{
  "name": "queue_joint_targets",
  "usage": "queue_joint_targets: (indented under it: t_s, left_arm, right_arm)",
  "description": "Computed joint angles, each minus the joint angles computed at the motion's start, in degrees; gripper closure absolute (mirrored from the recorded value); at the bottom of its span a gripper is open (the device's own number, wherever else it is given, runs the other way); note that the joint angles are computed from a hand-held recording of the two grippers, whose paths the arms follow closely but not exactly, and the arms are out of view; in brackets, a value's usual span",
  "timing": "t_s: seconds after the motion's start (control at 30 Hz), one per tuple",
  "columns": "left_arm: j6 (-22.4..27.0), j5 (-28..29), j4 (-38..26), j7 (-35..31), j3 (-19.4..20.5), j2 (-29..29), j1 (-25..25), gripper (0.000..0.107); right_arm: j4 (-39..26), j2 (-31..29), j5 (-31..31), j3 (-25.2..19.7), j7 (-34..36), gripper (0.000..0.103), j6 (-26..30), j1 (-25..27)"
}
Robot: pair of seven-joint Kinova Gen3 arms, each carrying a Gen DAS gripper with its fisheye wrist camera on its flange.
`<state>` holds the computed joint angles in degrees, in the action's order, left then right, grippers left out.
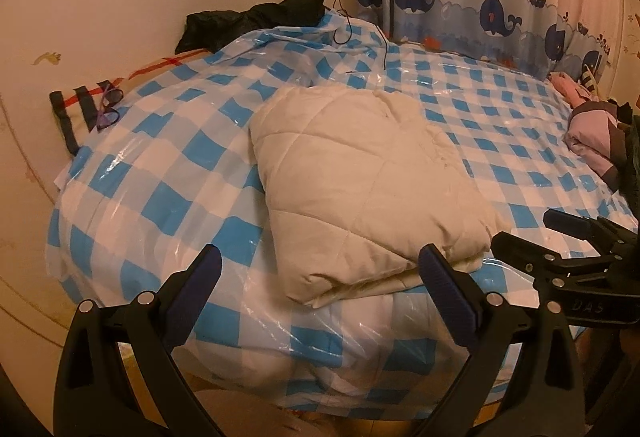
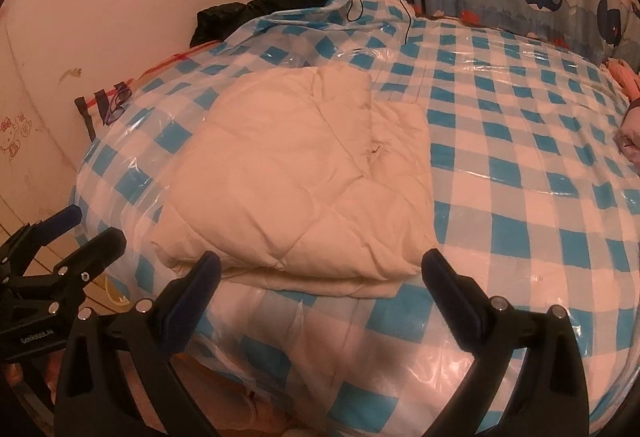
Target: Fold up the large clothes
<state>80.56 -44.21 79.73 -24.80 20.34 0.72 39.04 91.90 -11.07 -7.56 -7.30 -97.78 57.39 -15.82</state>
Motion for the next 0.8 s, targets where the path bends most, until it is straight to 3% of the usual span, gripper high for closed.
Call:
queue_joint_targets:
  t_s: [0.6, 0.73, 0.8]
  left_arm:
    - [3.0, 3.2, -2.3, -1.0, -0.5, 0.5, 0.1, 0.013]
    - [3.7, 4.3, -2.9, -1.1, -0.6, 0.5, 0.0, 0.013]
    - [4.1, 4.0, -2.9, -1.0, -0.5, 0.5, 0.1, 0.013]
  right_arm:
    - [-5.2, 0.4, 5.5, -2.7, -3.9, 0.007, 8.1, -1.5]
    - [-7.1, 1.6, 11.5, -6.0, -6.0, 0.007, 11.4, -1.9]
    - [-7.0, 1.5, 11.4, -5.3, -6.2, 0.007, 11.3, -2.6]
